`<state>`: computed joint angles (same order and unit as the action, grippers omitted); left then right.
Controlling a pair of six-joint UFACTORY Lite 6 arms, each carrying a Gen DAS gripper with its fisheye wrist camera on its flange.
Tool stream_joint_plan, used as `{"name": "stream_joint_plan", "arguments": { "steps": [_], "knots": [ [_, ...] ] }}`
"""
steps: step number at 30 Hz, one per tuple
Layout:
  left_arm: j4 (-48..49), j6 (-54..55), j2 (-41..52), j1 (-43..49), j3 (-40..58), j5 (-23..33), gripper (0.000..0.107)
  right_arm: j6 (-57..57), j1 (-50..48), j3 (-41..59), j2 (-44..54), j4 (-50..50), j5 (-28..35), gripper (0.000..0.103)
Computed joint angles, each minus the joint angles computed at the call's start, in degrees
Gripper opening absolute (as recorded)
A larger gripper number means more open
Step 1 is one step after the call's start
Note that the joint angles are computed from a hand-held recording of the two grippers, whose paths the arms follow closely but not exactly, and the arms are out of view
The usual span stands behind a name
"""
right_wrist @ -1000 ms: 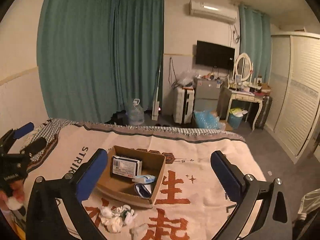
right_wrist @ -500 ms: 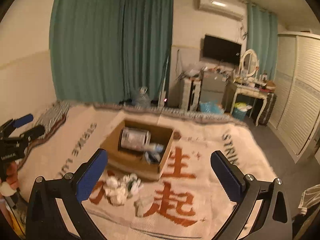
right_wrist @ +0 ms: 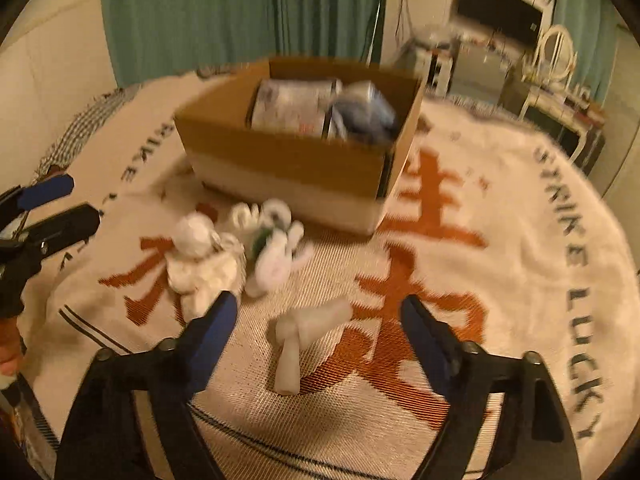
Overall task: Organize soft objects
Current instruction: 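Grasp the lace-trimmed white cloth with the left tool while the right tool grasps a white sock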
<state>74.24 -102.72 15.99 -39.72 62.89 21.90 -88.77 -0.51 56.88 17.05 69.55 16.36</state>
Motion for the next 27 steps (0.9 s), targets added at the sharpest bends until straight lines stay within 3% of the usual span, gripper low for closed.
{"name": "stream_joint_plan", "arguments": {
  "steps": [3, 6, 9, 20, 22, 26, 27],
  "knots": [
    [-3.4, 3.3, 3.6, 0.6, 1.6, -1.9, 0.094, -1.5, -0.3, 2.2, 5.6, 2.1, 1.0, 0.07],
    [-6.7, 5.6, 4.9, 1.4, 2.0, -4.8, 0.094, -2.0, 0.2, 3.5, 10.0, 2.6, 1.5, 0.046],
    [-7.6, 6.9, 5.3, 0.9, 2.5, -5.5, 0.092, -9.4, -0.6, 1.7, 9.3, 9.3, 2.0, 0.034],
    [-26.7, 25.8, 14.4, -2.0, 15.8, -5.0, 0.091, -12.1, -6.1, -2.2, -1.1, 11.7, 3.3, 0.033],
    [-31.2, 30.7, 17.3, -2.1, 19.1, -4.0, 0.084, -11.2, -6.6, -2.0, -1.4, 11.0, 3.8, 0.033],
    [-40.5, 39.6, 24.4, -1.3, 27.6, 1.1, 0.083, -10.6, -7.9, -1.3, -0.6, 10.0, 4.7, 0.033],
    [-41.2, 40.3, 24.8, -1.0, 27.9, 0.8, 0.079, -10.9, -8.0, -1.3, -0.5, 10.2, 4.6, 0.033]
  ]
}}
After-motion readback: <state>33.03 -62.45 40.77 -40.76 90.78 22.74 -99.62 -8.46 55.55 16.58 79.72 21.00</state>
